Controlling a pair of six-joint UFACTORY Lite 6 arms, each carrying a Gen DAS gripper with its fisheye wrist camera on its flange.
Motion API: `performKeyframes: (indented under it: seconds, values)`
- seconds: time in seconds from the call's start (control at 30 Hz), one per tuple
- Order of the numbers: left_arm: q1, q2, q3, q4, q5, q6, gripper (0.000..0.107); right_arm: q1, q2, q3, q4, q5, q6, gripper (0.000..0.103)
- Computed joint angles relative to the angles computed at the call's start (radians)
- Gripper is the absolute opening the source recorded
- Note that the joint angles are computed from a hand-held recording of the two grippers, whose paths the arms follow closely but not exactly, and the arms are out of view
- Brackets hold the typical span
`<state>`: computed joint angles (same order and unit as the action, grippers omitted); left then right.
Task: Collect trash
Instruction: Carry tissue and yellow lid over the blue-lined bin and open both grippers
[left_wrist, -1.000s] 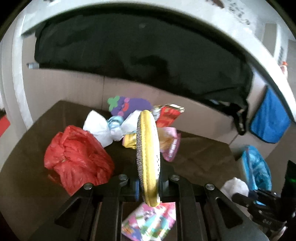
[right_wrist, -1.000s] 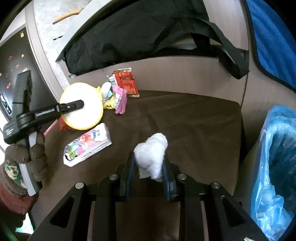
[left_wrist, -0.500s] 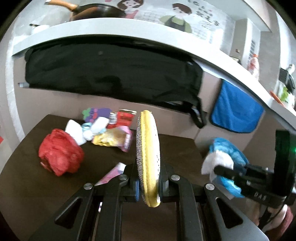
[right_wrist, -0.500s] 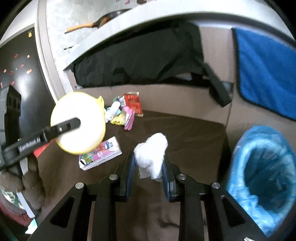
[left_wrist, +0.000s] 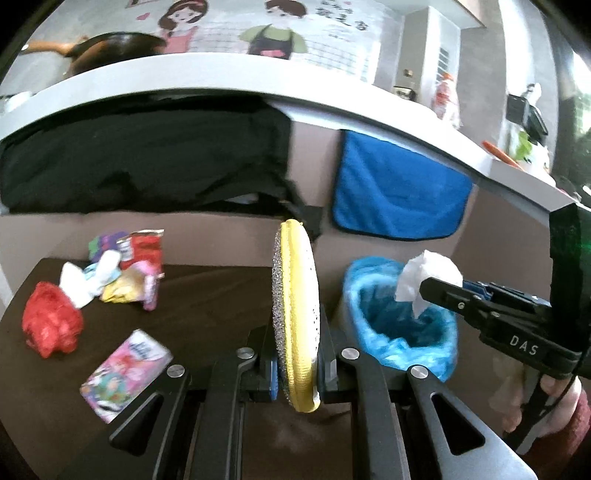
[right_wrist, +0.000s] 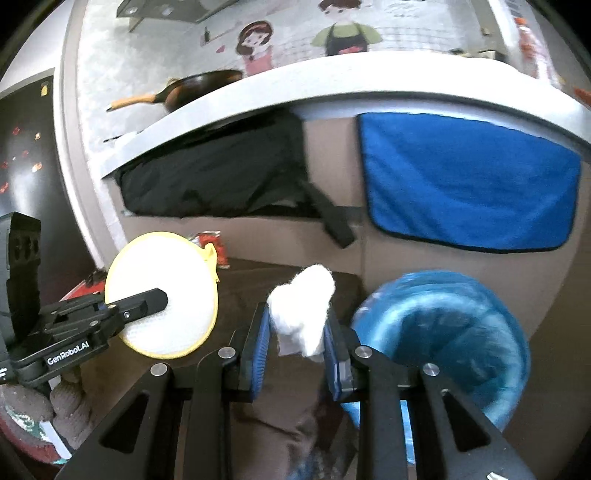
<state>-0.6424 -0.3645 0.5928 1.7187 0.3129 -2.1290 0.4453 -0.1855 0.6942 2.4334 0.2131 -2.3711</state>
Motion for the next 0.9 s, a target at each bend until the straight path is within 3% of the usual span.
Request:
performKeyframes:
  seconds: [0.3,0.6,0.9]
  values:
    - [-0.148,0.308,0.268,0.068,0.08,-0.078,0.015,-0.232,-0.064,-0.071,-0.219,0.09,0.142,0.024]
    - [-0.163,0.605,0.541,0.074,0.014,-0.061,0.015,-0.456,0.065,-0.045,-0.314,0.241,0.165,0.025]
    - [-0.132,0.789,0.726,0.053,-0.046,-0.018,0.015,-0.538,0.255,0.055,-0.296,0.306,0.122,0.024]
